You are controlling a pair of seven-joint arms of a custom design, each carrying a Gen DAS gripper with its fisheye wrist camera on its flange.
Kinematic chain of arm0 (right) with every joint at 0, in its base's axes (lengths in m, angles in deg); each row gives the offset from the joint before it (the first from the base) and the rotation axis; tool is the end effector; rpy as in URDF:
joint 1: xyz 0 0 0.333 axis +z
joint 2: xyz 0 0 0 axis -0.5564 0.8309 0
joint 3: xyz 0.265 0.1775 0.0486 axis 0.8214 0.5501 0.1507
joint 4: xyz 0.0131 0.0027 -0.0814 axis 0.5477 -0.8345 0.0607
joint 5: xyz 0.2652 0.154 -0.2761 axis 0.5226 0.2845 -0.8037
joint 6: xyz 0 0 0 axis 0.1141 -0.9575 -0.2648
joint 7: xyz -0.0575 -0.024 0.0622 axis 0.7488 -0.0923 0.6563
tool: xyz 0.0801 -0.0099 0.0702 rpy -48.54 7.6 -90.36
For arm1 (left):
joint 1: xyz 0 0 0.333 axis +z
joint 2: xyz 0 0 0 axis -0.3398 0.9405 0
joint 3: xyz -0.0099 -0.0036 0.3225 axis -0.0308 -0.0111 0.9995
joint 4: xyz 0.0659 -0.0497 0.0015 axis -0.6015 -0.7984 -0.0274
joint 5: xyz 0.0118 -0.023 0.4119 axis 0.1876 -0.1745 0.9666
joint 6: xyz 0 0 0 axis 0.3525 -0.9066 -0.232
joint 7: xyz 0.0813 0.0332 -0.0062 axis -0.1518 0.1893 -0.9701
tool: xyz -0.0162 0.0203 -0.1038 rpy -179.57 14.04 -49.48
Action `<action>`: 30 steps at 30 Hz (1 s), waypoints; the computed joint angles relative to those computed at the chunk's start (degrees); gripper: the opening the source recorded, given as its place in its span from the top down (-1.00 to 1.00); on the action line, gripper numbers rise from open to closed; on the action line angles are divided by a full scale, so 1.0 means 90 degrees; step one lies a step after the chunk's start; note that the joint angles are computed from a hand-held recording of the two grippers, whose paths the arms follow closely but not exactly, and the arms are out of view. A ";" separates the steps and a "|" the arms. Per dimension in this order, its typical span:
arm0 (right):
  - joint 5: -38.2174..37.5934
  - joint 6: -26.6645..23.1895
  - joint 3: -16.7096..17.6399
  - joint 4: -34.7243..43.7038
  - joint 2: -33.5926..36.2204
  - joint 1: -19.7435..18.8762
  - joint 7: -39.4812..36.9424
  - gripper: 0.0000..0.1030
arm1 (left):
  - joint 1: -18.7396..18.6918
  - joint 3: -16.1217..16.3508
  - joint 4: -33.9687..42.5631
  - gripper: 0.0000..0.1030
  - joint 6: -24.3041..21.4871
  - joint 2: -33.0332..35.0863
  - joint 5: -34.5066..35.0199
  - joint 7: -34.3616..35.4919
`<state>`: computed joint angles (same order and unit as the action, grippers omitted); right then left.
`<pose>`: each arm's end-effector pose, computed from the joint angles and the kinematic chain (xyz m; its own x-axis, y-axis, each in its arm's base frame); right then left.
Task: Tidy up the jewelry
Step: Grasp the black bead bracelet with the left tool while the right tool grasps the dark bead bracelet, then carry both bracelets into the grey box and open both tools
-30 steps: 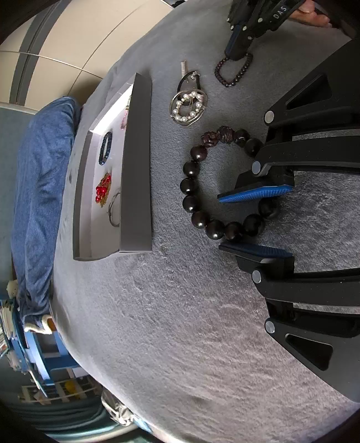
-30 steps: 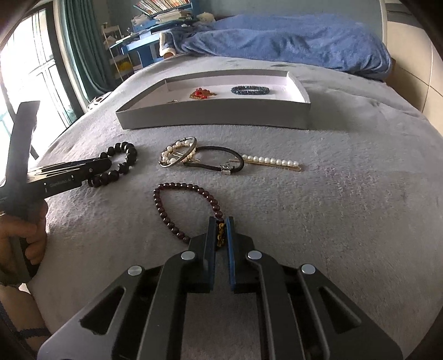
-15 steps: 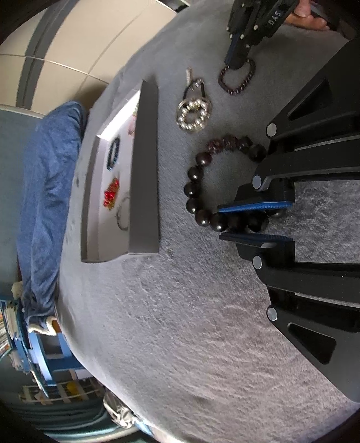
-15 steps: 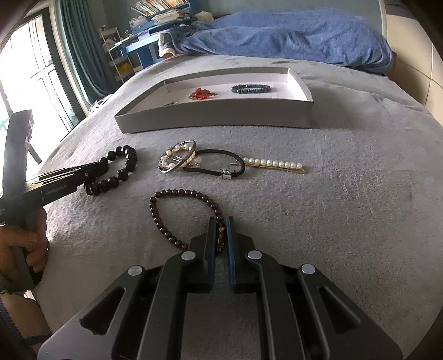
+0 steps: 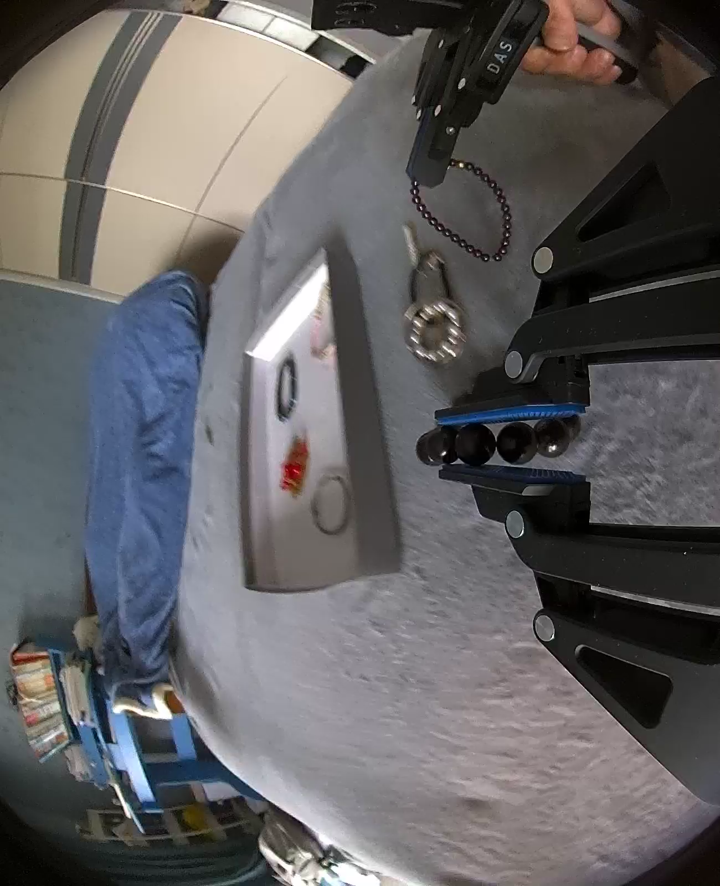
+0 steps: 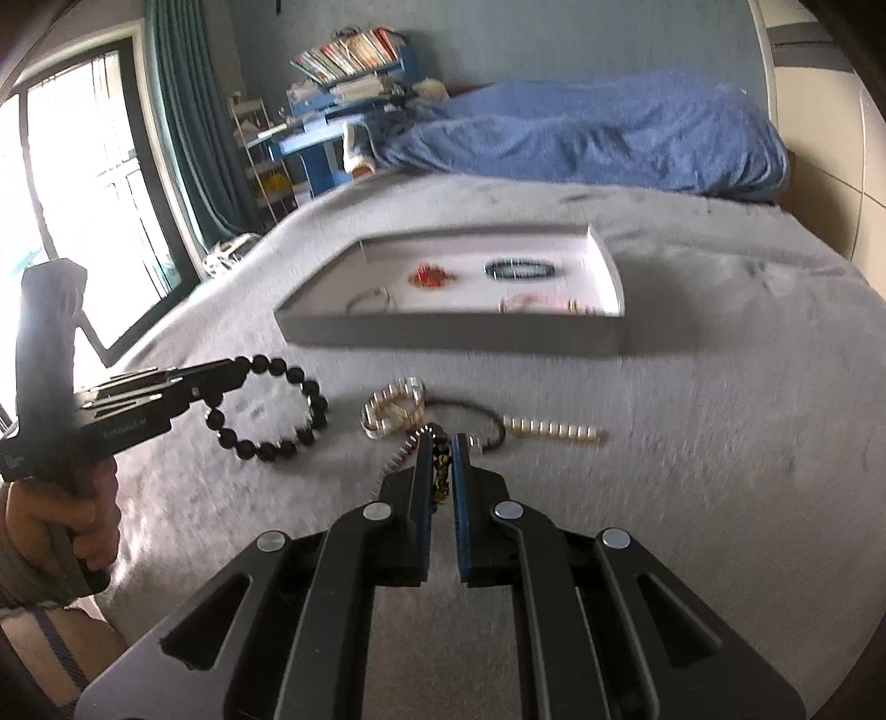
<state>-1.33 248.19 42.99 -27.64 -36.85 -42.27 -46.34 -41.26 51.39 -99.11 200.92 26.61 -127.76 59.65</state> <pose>0.7188 0.2600 0.3164 0.7036 -0.6833 -0.1948 -0.5429 -0.3402 -0.7678 0.5970 -0.1686 0.3134 0.1154 -0.9812 0.1546 -0.6116 -0.1929 -0.7673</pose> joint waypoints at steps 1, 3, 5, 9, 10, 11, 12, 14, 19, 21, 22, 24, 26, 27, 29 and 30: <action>0.0076 -0.0019 0.0164 0.0015 0.0023 -0.0135 -0.0113 0.88 | 0.0030 -0.0032 -0.0015 0.72 0.0018 -0.0042 0.0108 -0.0051; 0.0231 -0.0059 0.0372 0.0043 0.0046 -0.0323 -0.0282 0.87 | 0.0001 -0.0006 0.0011 0.72 0.0003 -0.0113 0.0140 -0.0004; 0.0356 -0.0141 0.0425 0.0117 0.0058 -0.0390 -0.0386 0.88 | -0.0031 0.0013 0.0054 0.72 0.0026 -0.0159 0.0162 0.0055; 0.0577 -0.0272 0.0251 0.0268 -0.0003 -0.0306 -0.0483 0.87 | -0.0109 0.0068 0.0179 0.72 0.0059 -0.0208 0.0041 0.0303; 0.0629 -0.0293 0.0176 0.0310 -0.0012 -0.0252 -0.0492 0.87 | -0.0104 0.0069 0.0219 0.72 0.0053 -0.0213 -0.0020 0.0392; 0.0691 -0.0296 0.0122 0.0326 -0.0033 -0.0221 -0.0528 0.87 | -0.0087 0.0056 0.0250 0.72 0.0057 -0.0218 -0.0061 0.0457; 0.0748 -0.0313 0.0068 0.0340 -0.0056 -0.0192 -0.0556 0.87 | -0.0065 0.0038 0.0274 0.72 0.0065 -0.0220 -0.0093 0.0509; 0.0834 -0.0322 -0.0074 0.0389 -0.0079 -0.0098 -0.0589 0.87 | -0.0046 0.0032 0.0362 0.72 0.0055 -0.0222 -0.0228 0.0717; 0.0966 -0.0388 -0.0397 0.0597 -0.0079 0.0170 -0.0568 0.87 | 0.0016 -0.0005 0.0719 0.72 0.0016 -0.0175 -0.0729 0.1488; 0.0965 -0.0423 -0.0525 0.0763 -0.0027 0.0299 -0.0526 0.87 | 0.0051 -0.0024 0.1018 0.72 0.0012 -0.0097 -0.1101 0.2009; 0.0942 -0.0450 -0.0594 0.0882 0.0012 0.0380 -0.0492 0.87 | 0.0117 -0.0081 0.1067 0.72 0.0018 -0.0087 -0.1128 0.2096; 0.0873 -0.0513 -0.0721 0.1133 0.0092 0.0541 -0.0429 0.88 | 0.0224 -0.0160 0.1329 0.72 -0.0008 -0.0009 -0.1366 0.2475; 0.0763 -0.0587 -0.0872 0.1394 0.0177 0.0726 -0.0320 0.88 | 0.0345 -0.0245 0.1640 0.72 -0.0015 0.0103 -0.1670 0.2916; 0.0680 -0.0644 -0.0966 0.1576 0.0253 0.0840 -0.0239 0.88 | 0.0417 -0.0298 0.1875 0.72 -0.0019 0.0193 -0.1919 0.3248; 0.0478 -0.0770 -0.1149 0.2014 0.0442 0.1099 -0.0066 0.88 | 0.0664 -0.0533 0.2463 0.72 0.0009 0.0426 -0.2605 0.4139; 0.0366 -0.0847 -0.1242 0.2271 0.0565 0.1231 0.0031 0.88 | 0.0797 -0.0681 0.2674 0.72 0.0050 0.0525 -0.2801 0.4440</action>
